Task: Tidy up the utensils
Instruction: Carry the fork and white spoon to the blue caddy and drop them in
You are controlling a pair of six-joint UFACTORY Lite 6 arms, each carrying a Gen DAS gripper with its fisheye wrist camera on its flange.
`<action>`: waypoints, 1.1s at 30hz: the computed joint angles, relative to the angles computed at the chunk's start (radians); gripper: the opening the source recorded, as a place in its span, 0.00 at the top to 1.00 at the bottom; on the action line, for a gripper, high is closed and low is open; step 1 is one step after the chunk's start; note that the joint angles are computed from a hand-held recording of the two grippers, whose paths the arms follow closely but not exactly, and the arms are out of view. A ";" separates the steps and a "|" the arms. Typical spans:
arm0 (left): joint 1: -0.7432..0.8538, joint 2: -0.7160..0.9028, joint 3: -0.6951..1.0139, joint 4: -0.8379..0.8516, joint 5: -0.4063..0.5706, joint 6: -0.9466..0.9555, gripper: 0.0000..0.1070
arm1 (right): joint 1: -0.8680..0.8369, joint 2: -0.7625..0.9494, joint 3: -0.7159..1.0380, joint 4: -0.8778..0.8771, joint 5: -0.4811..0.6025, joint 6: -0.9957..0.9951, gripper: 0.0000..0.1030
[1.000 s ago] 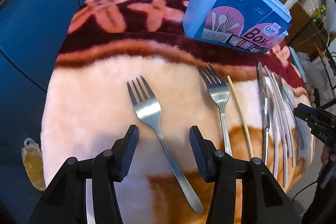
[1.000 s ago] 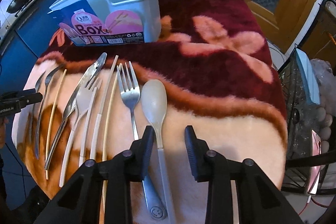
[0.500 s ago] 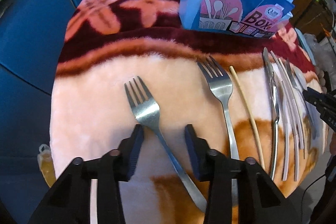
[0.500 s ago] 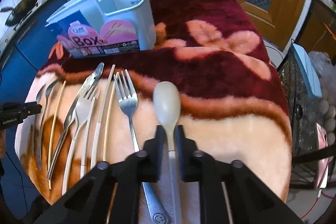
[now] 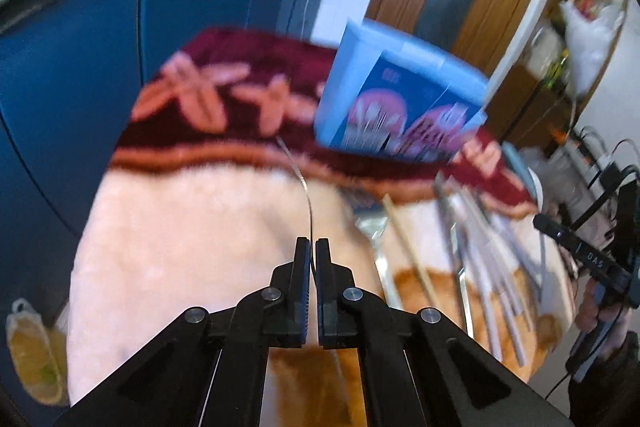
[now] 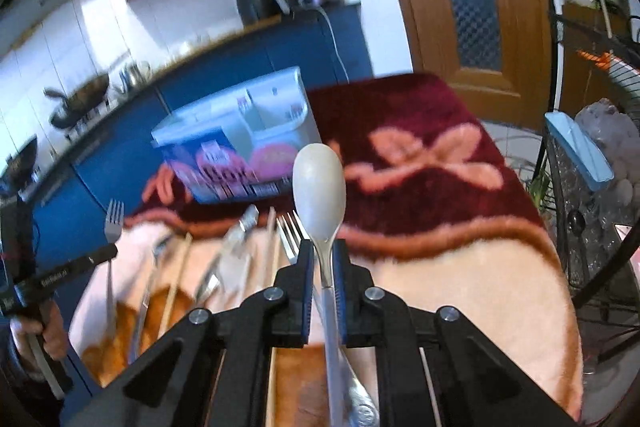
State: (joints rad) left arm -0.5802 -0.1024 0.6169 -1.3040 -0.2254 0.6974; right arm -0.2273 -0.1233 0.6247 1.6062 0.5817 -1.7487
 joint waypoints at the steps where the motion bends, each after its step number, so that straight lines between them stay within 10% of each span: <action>1: -0.017 -0.013 -0.012 0.071 -0.032 -0.082 0.99 | -0.012 -0.006 -0.003 0.019 0.023 -0.014 0.89; 15: -0.182 -0.120 0.056 0.098 -0.409 -0.084 0.99 | -0.023 -0.088 -0.060 0.266 0.118 -0.214 0.91; 33: 0.011 0.570 0.937 0.026 -0.424 0.202 0.99 | 0.166 0.154 0.364 0.372 -0.038 -0.278 0.92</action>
State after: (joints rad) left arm -0.5690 0.4674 1.5541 -1.2776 -0.6497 0.8998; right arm -0.0612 0.0309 0.9884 1.9784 0.5435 -2.0271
